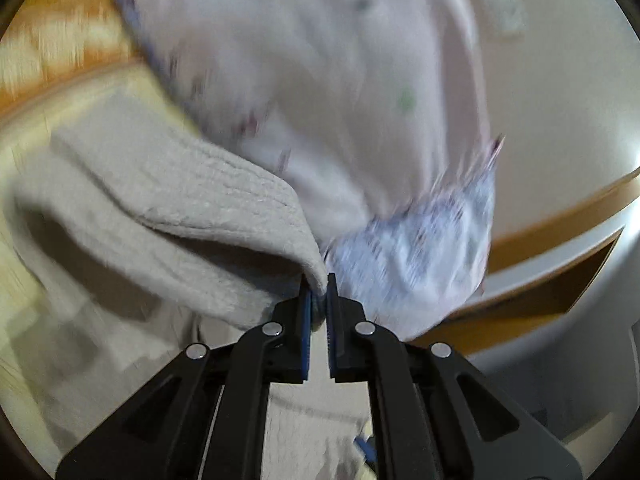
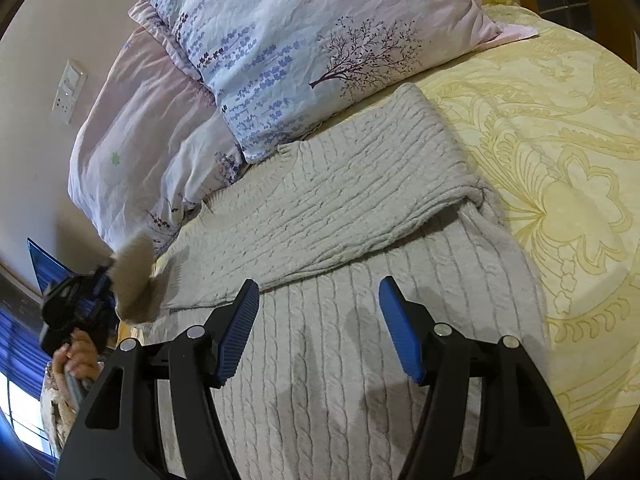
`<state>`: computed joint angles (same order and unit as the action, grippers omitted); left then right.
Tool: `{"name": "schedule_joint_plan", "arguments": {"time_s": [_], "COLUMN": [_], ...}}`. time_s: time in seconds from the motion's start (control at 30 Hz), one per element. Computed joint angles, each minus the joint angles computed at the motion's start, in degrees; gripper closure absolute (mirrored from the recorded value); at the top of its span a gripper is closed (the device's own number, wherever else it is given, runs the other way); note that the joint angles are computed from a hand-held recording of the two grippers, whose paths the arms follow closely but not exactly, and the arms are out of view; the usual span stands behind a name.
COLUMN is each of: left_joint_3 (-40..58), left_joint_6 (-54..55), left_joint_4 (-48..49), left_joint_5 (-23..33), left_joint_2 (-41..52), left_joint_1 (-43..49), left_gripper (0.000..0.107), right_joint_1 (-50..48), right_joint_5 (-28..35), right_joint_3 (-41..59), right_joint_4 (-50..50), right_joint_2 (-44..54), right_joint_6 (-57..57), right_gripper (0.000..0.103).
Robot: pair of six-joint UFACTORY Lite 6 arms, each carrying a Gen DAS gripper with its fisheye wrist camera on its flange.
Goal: Fold small clothes
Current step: 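Fold the held sleeve across the sweater body with the left gripper, release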
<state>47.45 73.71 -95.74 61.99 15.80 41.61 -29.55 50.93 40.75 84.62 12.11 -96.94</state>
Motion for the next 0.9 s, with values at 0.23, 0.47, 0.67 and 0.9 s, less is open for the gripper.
{"name": "schedule_joint_plan", "arguments": {"time_s": [0.23, 0.47, 0.67, 0.9], "left_joint_3": [0.4, 0.2, 1.8, 4.5], "left_joint_6": [-0.2, -2.8, -4.9, -7.3], "left_joint_4": [0.1, 2.7, 1.3, -1.1], "left_joint_5": [-3.0, -1.0, -1.4, -3.5], "left_joint_2": [7.1, 8.4, 10.1, 11.1], "left_joint_1": [-5.5, -1.7, 1.3, 0.9], "left_gripper": [0.099, 0.078, 0.078, 0.095], "right_joint_1": [0.2, 0.2, -0.4, -0.9], "right_joint_5": [-0.3, -0.2, 0.0, 0.6], "right_joint_3": [0.8, 1.4, 1.5, 1.2], "right_joint_4": [-0.4, -0.1, -0.3, -0.9], "right_joint_2": [1.6, 2.6, 2.2, 1.1], "right_joint_6": [0.0, -0.2, -0.1, -0.2], "right_gripper": [0.039, 0.039, 0.039, 0.039]}}
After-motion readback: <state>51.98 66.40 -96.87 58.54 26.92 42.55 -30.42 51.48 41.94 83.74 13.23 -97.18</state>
